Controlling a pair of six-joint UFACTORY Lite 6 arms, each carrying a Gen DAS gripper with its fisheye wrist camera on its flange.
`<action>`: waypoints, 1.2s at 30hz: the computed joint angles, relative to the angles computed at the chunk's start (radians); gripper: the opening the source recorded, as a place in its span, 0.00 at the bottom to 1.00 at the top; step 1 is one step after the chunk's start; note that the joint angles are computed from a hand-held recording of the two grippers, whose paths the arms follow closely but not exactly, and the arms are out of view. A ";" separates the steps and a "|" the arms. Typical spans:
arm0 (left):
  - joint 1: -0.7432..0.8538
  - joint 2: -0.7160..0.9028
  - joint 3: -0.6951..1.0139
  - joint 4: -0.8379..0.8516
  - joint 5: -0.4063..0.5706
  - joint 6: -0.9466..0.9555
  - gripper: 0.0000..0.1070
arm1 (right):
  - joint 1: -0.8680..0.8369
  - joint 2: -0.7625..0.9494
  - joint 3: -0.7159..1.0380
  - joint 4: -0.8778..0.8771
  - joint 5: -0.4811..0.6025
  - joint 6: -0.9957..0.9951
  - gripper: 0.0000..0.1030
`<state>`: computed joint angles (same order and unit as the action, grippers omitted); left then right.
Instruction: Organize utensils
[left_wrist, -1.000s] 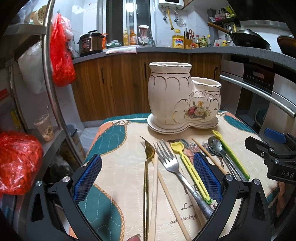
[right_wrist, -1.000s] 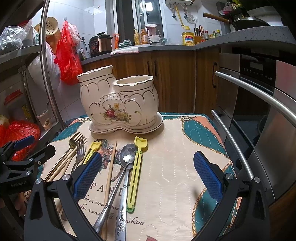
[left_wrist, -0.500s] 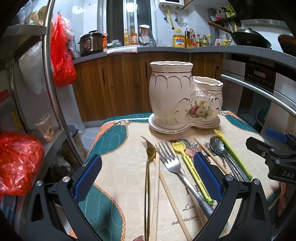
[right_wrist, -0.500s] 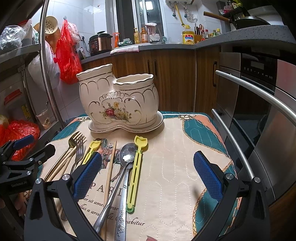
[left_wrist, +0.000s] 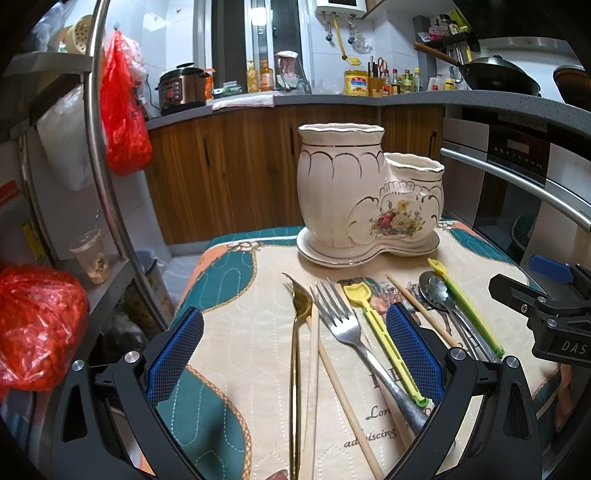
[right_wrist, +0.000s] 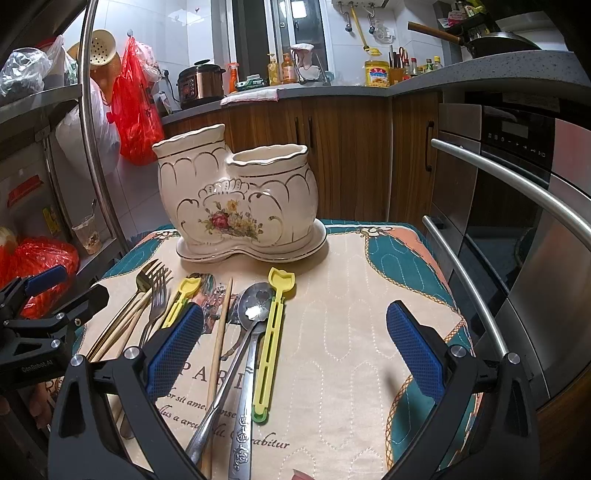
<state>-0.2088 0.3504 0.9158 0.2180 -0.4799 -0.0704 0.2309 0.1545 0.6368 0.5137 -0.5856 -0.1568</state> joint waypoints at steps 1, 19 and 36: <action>-0.001 -0.002 -0.001 -0.003 0.002 0.002 0.92 | 0.000 0.004 0.005 0.001 0.003 -0.001 0.95; 0.002 0.007 -0.005 -0.032 -0.033 0.053 0.92 | -0.001 0.018 0.029 0.029 0.039 -0.027 0.95; 0.030 0.002 0.149 0.079 0.097 -0.063 0.92 | -0.068 -0.004 0.149 0.032 0.230 -0.160 0.95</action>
<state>-0.1789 0.3529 1.0652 0.2971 -0.3824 -0.1337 0.1624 0.1504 0.7856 0.5453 -0.3556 -0.3170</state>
